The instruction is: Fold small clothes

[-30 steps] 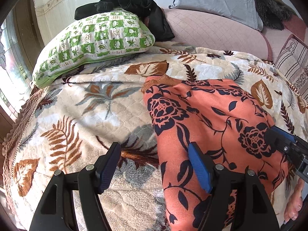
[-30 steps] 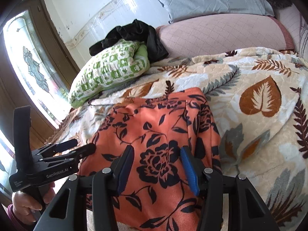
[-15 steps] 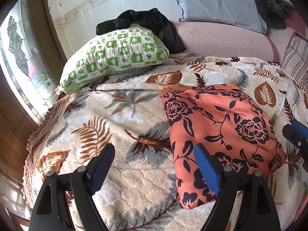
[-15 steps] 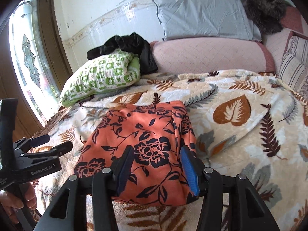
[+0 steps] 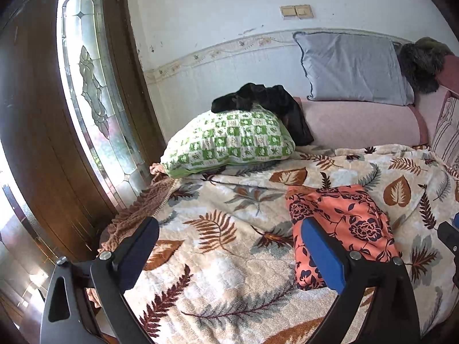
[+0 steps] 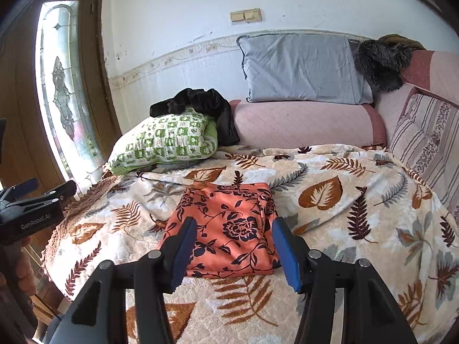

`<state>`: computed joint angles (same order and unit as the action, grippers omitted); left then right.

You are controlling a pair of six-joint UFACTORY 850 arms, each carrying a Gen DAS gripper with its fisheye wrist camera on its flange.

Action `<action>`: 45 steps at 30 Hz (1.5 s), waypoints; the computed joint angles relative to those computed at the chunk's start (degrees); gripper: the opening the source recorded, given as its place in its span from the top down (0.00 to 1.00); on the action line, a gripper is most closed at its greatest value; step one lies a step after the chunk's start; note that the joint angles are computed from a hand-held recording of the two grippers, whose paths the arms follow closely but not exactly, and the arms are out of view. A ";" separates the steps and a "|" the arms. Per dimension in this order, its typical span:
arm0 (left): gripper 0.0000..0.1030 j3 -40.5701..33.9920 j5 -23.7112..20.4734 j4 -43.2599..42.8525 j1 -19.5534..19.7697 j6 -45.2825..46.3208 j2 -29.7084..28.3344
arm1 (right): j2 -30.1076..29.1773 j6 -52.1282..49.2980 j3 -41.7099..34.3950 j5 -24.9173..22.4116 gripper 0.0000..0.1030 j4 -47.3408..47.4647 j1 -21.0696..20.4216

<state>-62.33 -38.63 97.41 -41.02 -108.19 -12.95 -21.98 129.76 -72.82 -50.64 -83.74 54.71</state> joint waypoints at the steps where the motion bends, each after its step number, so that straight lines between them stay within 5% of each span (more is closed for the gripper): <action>1: 0.03 0.82 -0.62 0.81 -0.28 -0.37 1.18 | 0.11 -0.96 -0.55 -0.64 0.42 0.68 0.55; 13: 0.03 5.42 1.16 0.17 -1.77 -0.46 10.73 | -2.54 -14.74 -9.66 -7.68 0.42 13.75 4.51; 18: 0.03 6.65 1.12 0.99 -2.44 -0.58 13.14 | -3.03 -16.79 -12.05 -12.39 0.42 13.48 6.43; 45: 0.03 10.89 3.41 3.94 -5.39 -1.10 22.09 | -1.33 -17.95 -14.76 -22.19 0.42 13.32 10.84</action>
<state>-51.45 -35.22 101.35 -46.41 -109.29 9.14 -23.32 111.81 -87.58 -72.83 -70.42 65.55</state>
